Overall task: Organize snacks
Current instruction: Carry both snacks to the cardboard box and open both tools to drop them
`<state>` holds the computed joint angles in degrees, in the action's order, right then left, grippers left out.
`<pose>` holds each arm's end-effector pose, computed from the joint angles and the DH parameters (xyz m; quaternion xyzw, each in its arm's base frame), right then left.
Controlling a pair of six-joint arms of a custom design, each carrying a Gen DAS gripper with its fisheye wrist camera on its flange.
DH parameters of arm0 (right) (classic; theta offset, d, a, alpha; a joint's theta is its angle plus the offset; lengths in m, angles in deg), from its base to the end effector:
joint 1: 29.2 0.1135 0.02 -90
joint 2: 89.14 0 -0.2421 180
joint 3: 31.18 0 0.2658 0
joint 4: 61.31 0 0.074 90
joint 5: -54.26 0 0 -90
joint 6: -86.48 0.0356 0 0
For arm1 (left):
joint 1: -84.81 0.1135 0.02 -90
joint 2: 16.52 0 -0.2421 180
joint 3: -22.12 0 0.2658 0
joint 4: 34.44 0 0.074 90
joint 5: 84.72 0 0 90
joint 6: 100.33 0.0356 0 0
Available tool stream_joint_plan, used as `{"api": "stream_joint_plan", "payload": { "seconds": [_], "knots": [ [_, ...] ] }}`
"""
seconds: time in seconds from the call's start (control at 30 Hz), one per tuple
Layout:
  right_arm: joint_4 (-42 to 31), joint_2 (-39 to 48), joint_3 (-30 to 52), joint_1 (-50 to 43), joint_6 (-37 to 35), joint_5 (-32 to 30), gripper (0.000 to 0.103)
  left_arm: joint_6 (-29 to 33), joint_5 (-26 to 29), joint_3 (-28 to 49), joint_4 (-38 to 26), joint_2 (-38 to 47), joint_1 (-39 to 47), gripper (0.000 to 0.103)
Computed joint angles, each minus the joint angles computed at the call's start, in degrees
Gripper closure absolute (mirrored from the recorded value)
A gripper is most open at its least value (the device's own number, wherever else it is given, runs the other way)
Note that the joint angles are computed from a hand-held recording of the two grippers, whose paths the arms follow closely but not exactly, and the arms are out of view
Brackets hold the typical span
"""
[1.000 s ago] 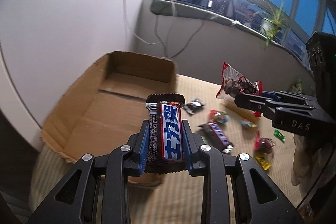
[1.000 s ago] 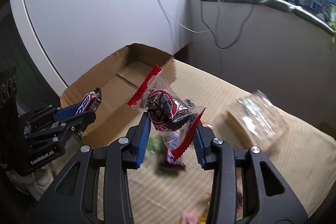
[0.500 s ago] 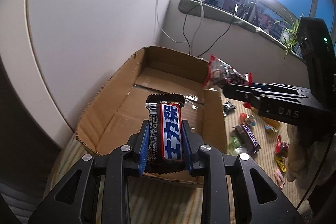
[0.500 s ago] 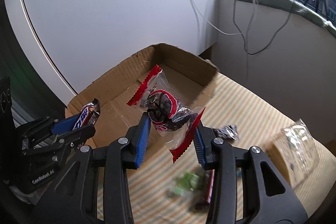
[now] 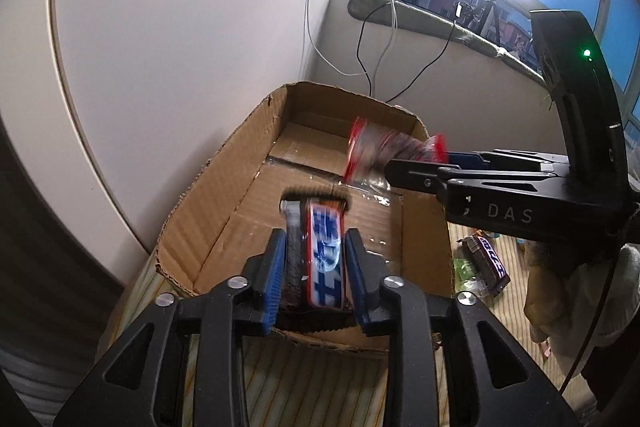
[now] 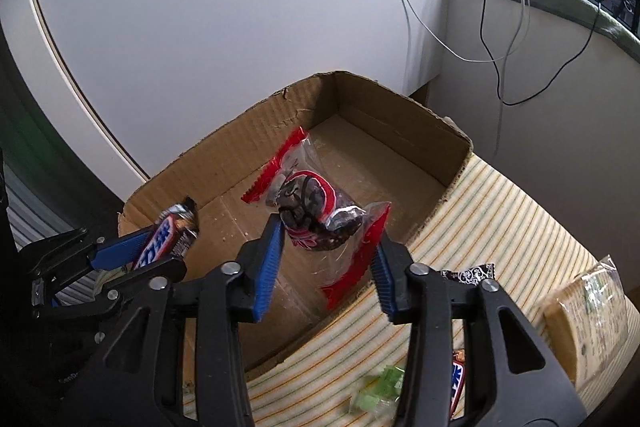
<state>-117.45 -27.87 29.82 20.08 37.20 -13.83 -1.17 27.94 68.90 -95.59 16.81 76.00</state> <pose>0.1592 0.1646 0.2354 -0.0154 0.9414 0.0719 0.3292 0.1443 -0.0362 0.2293 0.2128 0.8922 -0.1821 0.3543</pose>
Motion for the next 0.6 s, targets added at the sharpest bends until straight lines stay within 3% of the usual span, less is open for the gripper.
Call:
{"api": "stream_joint_plan", "payload": {
  "seconds": [0.07, 0.37, 0.6],
  "knots": [
    [0.20, -0.44, -0.28, 0.13, -0.08, 0.32, 0.038, -0.72, 0.25, -0.06, 0.11, -0.64, 0.60, 0.051],
    [-2.73, -3.51, -0.51, 2.52, 1.68, 2.86, 0.037, -2.46, -0.59, -0.25, -1.23, -4.53, -0.28, 0.051],
    [-10.71, -9.84, -0.87, 7.69, 6.85, 7.67, 0.037, -5.70, -2.71, -0.32, -3.44, -9.44, -4.99, 0.051]
  ]
}}
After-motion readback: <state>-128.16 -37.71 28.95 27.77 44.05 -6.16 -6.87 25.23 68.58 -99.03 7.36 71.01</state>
